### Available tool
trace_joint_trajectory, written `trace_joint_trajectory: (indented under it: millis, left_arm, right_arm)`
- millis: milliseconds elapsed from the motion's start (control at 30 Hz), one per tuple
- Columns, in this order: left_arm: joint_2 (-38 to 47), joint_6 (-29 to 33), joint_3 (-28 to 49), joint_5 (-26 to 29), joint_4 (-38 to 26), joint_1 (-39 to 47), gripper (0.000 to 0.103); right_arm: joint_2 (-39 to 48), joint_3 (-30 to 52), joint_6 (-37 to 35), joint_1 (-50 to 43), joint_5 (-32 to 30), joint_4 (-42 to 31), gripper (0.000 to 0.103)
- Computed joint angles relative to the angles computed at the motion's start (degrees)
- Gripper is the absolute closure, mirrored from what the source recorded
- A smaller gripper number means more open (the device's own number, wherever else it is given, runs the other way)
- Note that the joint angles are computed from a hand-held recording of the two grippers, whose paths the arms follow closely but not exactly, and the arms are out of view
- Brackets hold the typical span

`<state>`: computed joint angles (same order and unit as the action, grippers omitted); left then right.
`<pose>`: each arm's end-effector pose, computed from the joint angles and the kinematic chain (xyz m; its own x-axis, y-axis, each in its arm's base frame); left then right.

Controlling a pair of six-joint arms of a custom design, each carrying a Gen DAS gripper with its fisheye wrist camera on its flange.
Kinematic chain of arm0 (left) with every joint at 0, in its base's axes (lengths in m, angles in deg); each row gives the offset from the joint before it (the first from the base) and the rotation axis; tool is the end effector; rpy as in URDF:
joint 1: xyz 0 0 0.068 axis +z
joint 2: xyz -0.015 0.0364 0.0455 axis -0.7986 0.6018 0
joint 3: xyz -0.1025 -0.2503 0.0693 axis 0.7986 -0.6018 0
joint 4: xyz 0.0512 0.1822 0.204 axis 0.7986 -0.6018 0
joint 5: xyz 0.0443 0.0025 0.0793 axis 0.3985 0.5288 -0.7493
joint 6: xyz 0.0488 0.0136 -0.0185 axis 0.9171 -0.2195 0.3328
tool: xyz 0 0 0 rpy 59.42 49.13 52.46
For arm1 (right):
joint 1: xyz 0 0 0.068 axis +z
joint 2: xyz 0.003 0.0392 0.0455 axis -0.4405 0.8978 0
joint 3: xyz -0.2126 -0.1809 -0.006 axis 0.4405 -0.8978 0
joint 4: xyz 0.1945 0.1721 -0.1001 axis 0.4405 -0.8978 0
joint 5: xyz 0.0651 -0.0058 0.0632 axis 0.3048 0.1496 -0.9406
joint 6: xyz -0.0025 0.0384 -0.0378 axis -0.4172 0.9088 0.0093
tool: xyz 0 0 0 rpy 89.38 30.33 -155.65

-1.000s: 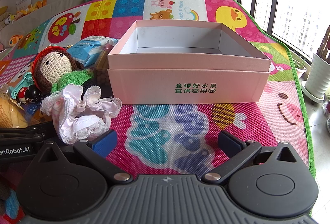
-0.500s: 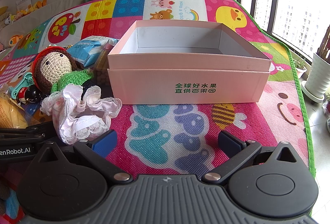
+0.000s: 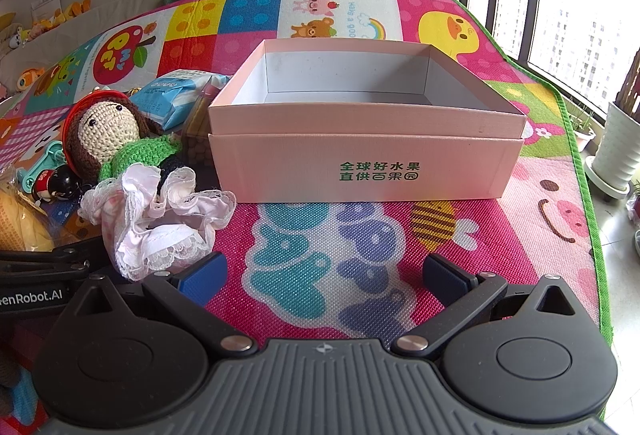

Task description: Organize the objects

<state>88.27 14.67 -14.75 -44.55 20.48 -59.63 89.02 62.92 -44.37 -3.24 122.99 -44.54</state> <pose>0.3188 -0.0465 0.0881 -0.5587 0.2995 -0.7734 0.4572 0.8893 0.0141 0.2432 0.0809 0.1037 -0.5781 0.2705 -0.7699 0.4190 0.9080 0.0045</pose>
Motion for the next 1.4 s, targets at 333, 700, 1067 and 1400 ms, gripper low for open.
trace_joint_trajectory:
  millis: [333, 700, 1067, 1400]
  left_arm:
    - [-0.12, -0.13, -0.38, -0.33, 0.36, -0.32, 0.000]
    - [-5.22, 5.00, -4.50, 5.06, -3.65, 3.14, 0.000]
    - [-13.31, 8.32, -3.52, 21.74, -17.71, 17.33, 0.000]
    - [-17.20, 11.94, -1.03, 23.12, -27.60, 16.60, 0.000]
  right_arm:
    - [-3.08, -0.88, -4.06, -2.03, -4.86, -1.93, 0.000]
    - [-15.03, -6.66, -4.89, 0.09, -8.81, -10.80, 0.000]
    - [-15.22, -8.10, -4.64, 1.05, -7.51, -8.69, 0.000]
    - [-15.05, -8.42, -4.40, 1.17, -7.09, -7.84, 0.000]
